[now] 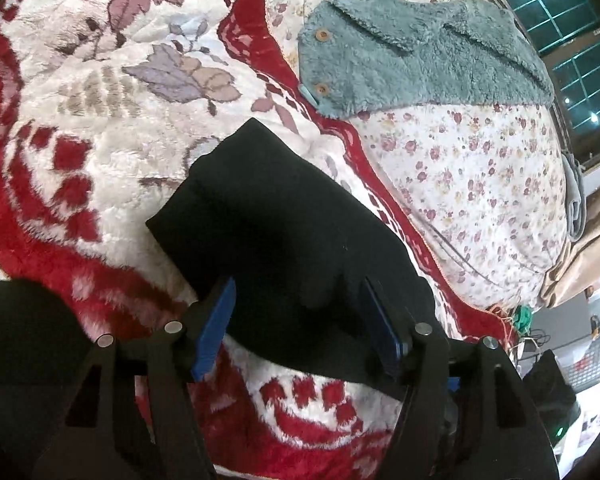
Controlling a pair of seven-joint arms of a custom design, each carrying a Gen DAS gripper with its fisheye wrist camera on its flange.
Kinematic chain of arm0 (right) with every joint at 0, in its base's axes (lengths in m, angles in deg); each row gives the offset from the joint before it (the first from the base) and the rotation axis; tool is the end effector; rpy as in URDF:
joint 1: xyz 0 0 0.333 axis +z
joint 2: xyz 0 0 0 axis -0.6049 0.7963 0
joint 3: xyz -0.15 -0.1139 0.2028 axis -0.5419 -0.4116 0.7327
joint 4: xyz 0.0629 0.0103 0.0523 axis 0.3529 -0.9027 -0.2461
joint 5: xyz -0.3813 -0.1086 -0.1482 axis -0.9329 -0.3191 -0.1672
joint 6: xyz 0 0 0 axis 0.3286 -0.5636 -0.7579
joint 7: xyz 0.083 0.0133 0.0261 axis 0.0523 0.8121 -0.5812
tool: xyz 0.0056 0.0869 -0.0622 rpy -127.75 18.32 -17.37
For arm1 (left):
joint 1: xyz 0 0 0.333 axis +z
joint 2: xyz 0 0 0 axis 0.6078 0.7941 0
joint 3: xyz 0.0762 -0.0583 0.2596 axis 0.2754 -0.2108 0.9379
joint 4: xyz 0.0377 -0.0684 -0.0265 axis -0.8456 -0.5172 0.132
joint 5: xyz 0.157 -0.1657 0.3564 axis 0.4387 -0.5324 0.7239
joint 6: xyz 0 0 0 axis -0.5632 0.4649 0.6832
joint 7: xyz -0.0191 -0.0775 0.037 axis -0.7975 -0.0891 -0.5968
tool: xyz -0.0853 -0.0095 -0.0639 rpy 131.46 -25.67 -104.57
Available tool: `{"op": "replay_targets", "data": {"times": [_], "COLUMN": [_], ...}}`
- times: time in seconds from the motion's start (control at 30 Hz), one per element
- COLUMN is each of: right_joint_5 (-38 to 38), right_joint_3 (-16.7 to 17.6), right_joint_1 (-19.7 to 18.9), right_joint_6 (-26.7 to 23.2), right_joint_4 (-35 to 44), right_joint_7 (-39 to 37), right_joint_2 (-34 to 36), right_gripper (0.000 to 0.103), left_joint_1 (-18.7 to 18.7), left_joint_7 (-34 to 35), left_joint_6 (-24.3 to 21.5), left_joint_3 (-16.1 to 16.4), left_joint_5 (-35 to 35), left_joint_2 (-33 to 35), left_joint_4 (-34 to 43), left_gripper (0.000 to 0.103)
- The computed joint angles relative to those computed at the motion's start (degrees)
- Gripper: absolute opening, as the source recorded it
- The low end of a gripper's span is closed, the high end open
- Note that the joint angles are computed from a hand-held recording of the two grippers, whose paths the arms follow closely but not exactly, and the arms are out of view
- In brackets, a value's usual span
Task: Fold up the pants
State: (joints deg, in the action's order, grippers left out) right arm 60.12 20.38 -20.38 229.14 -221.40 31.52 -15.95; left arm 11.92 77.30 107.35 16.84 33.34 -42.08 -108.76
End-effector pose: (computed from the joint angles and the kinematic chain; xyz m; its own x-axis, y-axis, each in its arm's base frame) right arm 0.3553 0.0912 0.5209 0.3404 -0.9105 -0.2347 -0.6678 -0.0584 -0.7420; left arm 0.4555 -0.2612 0.5145 -0.0418 -0.7790 0.6256 -0.9024 -0.2394 -0.3584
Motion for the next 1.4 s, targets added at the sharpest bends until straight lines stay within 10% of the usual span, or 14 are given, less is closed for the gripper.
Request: {"op": "replay_targets", "data": {"times": [0.27,0.53,0.67,0.87,1.23,1.4], "right_joint_5": [-12.39,-7.23,0.87,7.83,9.44,12.81], "right_joint_3": [10.17,0.00,-6.06,-7.56,-2.99,-5.24], "right_joint_1": [-6.14,0.87,5.45,5.95,4.78,3.51], "right_joint_6": [6.05,8.58,7.77,4.49,0.15,0.95], "right_joint_4": [0.90,2.83,3.60,4.18,4.38,1.74], "right_joint_7": [2.30,-1.81,-4.79,-7.84,-3.61,-6.48], "right_joint_2": [5.78,10.38,9.36,5.15,11.60,3.89], "right_gripper": [0.051,0.015,0.009,0.008,0.009,0.026], "left_joint_1": [-0.17,2.55,4.19,2.82,4.23,8.42], "left_joint_7": [2.67,3.17,4.40,13.29,-0.39,-11.26], "left_joint_6": [1.39,0.76,1.43,1.52,-0.93,4.29], "left_joint_3": [1.02,-0.87,-2.46,-1.30,-1.05,-4.11], "left_joint_5": [-5.00,-5.54,-2.70,-8.42,5.77,17.26], "left_joint_2": [2.61,8.48,9.57,4.65,1.25,-4.21], "left_joint_4": [1.88,7.24,9.18,7.26,-0.39,-4.04], "left_gripper": [0.068,0.068,0.033,0.023,0.029,0.064]}}
